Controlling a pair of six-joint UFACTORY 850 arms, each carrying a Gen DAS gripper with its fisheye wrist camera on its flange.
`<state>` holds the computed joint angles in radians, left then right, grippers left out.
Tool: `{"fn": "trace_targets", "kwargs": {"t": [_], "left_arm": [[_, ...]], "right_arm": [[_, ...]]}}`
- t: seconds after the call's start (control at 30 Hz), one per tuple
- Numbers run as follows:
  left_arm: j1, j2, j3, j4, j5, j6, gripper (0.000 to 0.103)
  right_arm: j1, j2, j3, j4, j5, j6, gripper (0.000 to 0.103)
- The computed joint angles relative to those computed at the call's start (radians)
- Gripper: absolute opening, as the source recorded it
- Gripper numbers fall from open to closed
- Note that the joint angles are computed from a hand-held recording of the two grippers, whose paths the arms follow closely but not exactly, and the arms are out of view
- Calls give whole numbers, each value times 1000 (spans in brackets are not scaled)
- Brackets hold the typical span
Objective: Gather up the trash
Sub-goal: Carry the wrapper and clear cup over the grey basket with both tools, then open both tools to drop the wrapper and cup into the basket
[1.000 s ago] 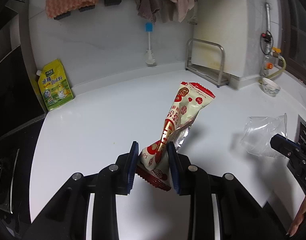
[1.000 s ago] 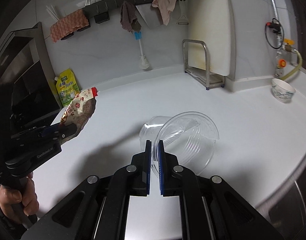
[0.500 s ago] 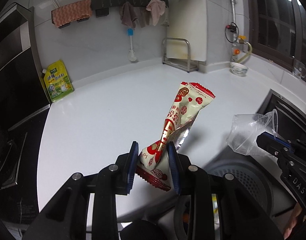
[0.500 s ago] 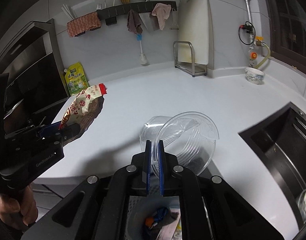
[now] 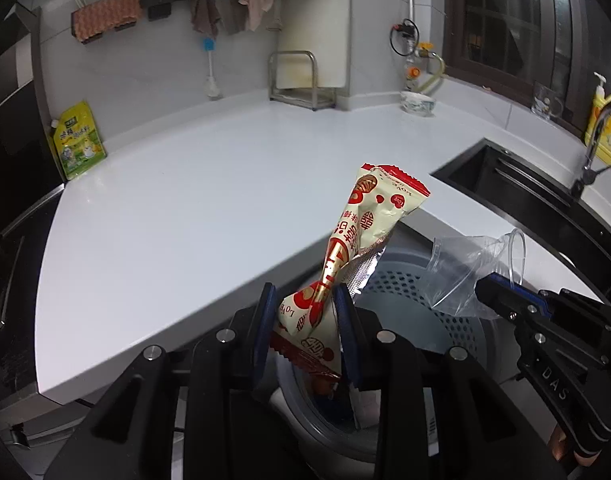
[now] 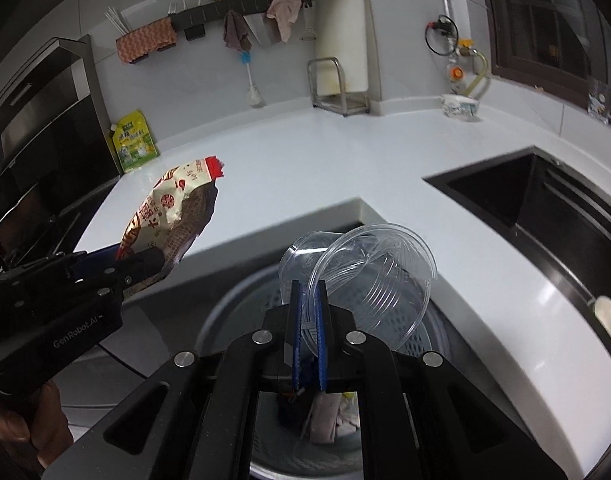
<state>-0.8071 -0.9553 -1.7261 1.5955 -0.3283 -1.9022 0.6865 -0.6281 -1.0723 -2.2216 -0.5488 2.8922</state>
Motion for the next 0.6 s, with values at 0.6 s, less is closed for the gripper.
{"fn": "trace_targets", "kwargs": {"t": [0.6], "left_arm": [[-13, -66, -64, -291, 21, 277, 63]], "right_arm": [[-10, -2, 65, -85, -20, 190, 34]]}}
